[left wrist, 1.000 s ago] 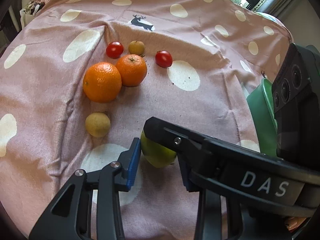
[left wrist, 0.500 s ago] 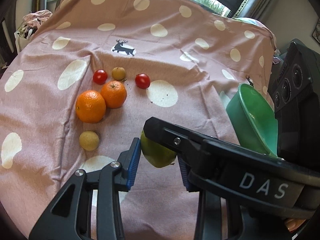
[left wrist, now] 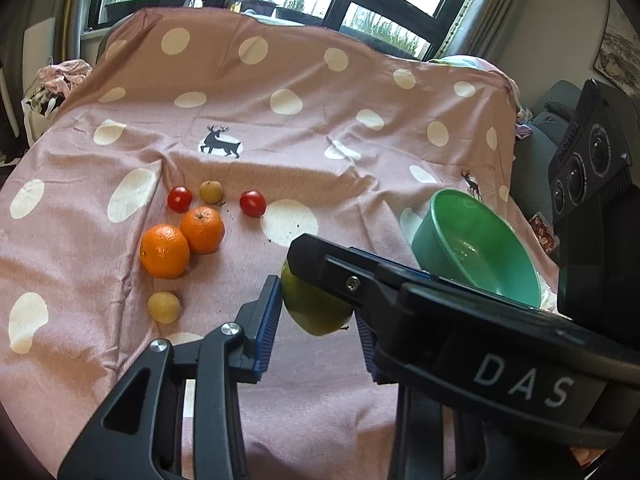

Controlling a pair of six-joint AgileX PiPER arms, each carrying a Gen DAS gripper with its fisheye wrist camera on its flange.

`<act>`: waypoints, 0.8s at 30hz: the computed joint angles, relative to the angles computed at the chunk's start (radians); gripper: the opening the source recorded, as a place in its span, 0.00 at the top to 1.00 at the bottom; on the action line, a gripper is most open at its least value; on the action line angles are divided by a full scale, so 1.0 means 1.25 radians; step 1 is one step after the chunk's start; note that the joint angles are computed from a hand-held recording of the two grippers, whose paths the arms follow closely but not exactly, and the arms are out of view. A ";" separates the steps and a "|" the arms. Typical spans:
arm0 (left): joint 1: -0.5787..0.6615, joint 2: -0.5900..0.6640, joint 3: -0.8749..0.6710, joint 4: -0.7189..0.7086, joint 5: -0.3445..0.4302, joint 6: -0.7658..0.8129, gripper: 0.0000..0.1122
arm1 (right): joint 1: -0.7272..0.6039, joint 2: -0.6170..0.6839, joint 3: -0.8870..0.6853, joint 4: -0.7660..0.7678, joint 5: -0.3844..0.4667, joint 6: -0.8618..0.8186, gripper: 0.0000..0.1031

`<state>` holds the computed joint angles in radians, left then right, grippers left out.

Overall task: Organize fruits
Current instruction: 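Lift the green apple with the right gripper and carry it toward the bowl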

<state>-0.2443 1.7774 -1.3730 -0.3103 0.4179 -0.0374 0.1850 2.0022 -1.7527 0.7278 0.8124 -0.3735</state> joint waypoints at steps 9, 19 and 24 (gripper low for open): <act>-0.026 -0.039 0.028 0.035 -0.050 -0.030 0.68 | -0.006 -0.061 0.059 0.030 -0.040 -0.049 0.63; -0.063 -0.071 0.047 0.140 -0.092 -0.132 0.69 | -0.022 -0.123 0.121 0.078 -0.075 -0.118 0.63; -0.089 -0.060 0.019 0.224 -0.087 -0.208 0.69 | -0.036 -0.135 0.131 0.096 -0.082 -0.138 0.63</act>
